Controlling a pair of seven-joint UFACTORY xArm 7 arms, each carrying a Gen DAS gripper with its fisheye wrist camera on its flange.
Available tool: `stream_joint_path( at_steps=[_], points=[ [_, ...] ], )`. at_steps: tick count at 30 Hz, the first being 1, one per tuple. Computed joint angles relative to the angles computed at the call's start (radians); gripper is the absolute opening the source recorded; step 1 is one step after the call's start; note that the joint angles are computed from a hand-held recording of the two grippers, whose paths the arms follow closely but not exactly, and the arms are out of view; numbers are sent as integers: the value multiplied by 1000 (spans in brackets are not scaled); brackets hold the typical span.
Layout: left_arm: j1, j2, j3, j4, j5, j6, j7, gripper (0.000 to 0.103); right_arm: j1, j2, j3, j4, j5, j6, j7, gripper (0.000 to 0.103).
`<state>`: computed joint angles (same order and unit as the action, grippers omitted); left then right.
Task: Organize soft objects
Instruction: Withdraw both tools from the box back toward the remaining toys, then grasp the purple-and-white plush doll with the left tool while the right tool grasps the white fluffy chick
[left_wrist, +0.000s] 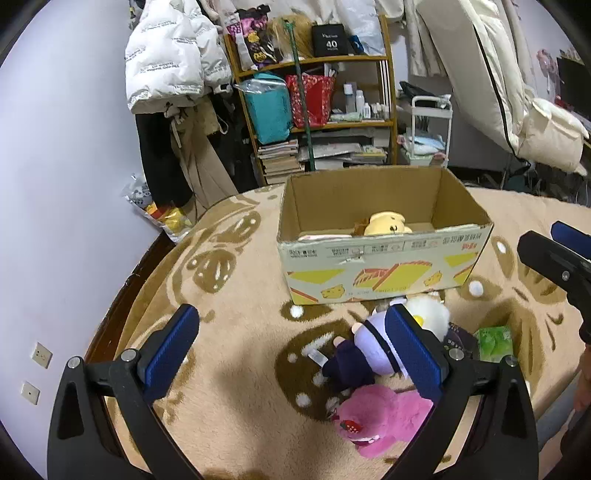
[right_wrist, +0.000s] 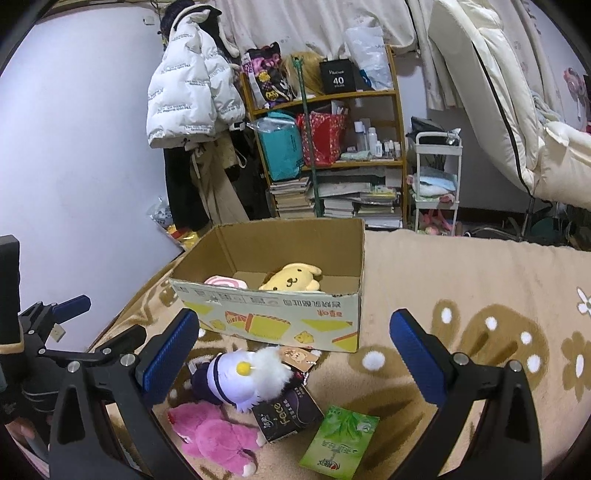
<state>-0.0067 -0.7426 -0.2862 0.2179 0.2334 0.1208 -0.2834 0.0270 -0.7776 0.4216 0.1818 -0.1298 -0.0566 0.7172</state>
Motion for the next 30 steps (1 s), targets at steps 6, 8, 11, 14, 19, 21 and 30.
stream_joint_path(
  at_steps=[6, 8, 11, 14, 19, 21, 30],
  points=[
    [10, 66, -12, 22, 7, -13, 0, 100, -13, 75, -1, 16, 0, -28, -13, 103],
    [8, 91, -10, 29, 11, -18, 4, 100, -16, 104, -4, 22, 2, -42, -21, 103],
    [-11, 139, 6, 42, 8, -35, 18, 100, -32, 138, 14, 34, 11, -56, -24, 103],
    [-22, 183, 16, 55, 2, -61, 29, 100, -41, 172, 18, 43, 16, -68, -37, 103],
    [-42, 257, 28, 81, -13, -69, 54, 100, -30, 246, -7, 64, 31, -84, -66, 103],
    [-43, 280, 28, 94, -13, -59, 59, 100, -11, 272, -32, 72, 39, -85, -82, 103],
    [-39, 374, 20, 133, 14, -45, 62, 100, 2, 388, -52, 126, 67, -73, -130, 103]
  ],
)
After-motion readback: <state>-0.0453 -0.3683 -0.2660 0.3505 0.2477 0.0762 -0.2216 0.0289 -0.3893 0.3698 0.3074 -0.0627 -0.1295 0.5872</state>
